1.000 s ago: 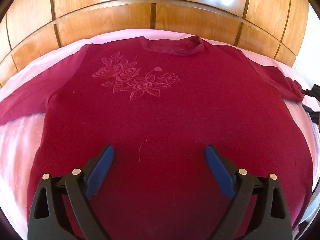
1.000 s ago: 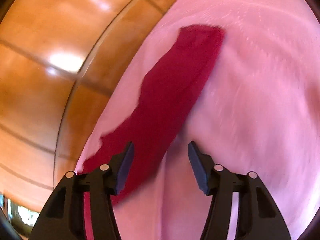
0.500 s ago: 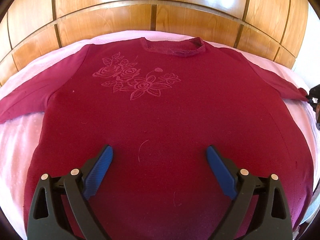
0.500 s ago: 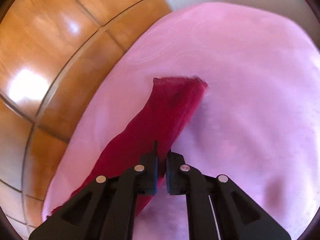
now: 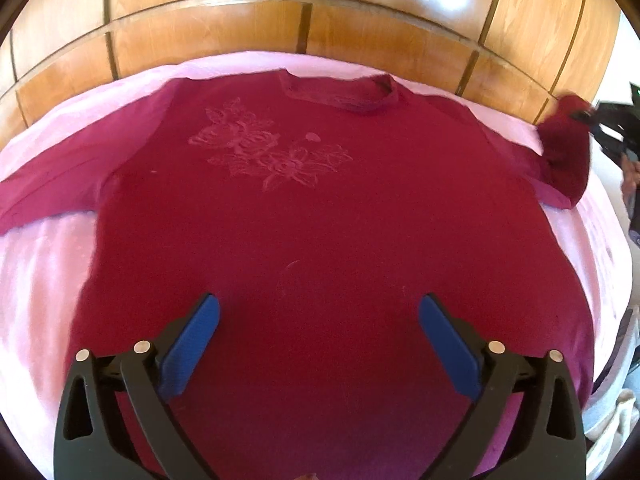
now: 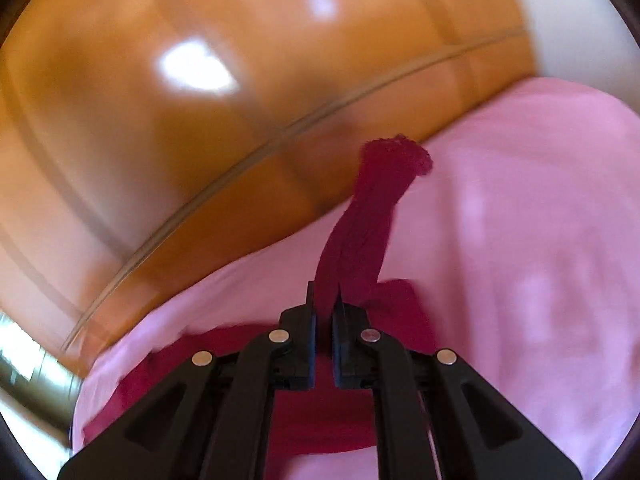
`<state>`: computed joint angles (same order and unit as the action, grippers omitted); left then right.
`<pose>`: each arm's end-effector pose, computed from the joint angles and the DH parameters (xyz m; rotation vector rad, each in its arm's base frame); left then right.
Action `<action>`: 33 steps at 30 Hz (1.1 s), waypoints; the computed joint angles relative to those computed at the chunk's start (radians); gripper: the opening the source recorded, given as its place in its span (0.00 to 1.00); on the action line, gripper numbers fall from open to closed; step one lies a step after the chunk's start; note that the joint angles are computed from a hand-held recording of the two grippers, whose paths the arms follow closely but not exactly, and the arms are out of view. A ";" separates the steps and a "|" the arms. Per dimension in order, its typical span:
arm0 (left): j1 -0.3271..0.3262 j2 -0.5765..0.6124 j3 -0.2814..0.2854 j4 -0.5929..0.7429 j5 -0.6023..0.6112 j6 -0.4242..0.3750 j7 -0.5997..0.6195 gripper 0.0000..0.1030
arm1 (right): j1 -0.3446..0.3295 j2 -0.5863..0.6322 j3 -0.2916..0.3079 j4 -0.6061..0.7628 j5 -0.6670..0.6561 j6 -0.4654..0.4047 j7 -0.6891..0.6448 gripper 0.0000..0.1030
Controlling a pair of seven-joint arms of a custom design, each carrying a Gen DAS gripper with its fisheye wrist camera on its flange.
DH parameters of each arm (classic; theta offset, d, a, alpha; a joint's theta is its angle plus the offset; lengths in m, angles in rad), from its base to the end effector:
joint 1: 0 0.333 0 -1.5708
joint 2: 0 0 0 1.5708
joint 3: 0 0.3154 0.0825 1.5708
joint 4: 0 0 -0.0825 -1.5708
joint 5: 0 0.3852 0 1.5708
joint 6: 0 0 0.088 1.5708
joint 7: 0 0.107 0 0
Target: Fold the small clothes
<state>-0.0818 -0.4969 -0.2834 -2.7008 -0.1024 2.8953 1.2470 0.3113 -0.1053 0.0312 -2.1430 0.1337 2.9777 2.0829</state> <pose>0.3932 -0.1465 0.4543 -1.9177 1.8518 -0.8007 0.5379 0.1827 0.5630 -1.3256 1.7770 -0.3053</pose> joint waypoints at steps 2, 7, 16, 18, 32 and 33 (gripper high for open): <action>-0.011 -0.022 0.019 -0.010 -0.015 -0.002 0.005 0.96 | 0.044 0.059 0.017 0.069 0.054 -0.022 -0.069 0.05; -0.063 -0.075 0.114 -0.041 -0.121 0.022 0.053 0.96 | 0.090 0.256 0.145 0.301 0.213 -0.116 -0.270 0.05; -0.109 -0.083 0.260 -0.019 -0.309 0.037 0.197 0.96 | 0.100 0.438 0.282 0.525 0.249 -0.246 -0.421 0.50; -0.140 -0.068 0.301 0.006 -0.362 0.020 0.257 0.96 | 0.089 0.393 0.288 0.470 0.276 -0.215 -0.451 0.60; -0.072 0.323 0.224 0.398 -0.477 -0.121 0.408 0.79 | 0.096 -0.122 0.118 -0.187 0.363 -0.052 -0.338 0.73; -0.062 0.356 0.212 0.430 -0.478 -0.135 0.407 0.78 | 0.097 -0.144 0.107 -0.216 0.355 -0.044 -0.313 0.73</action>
<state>-0.1437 -0.1408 -0.0714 -2.2712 -0.5805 2.7602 1.6537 0.4085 -0.2493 0.1378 -2.3592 0.4890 2.9341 1.7694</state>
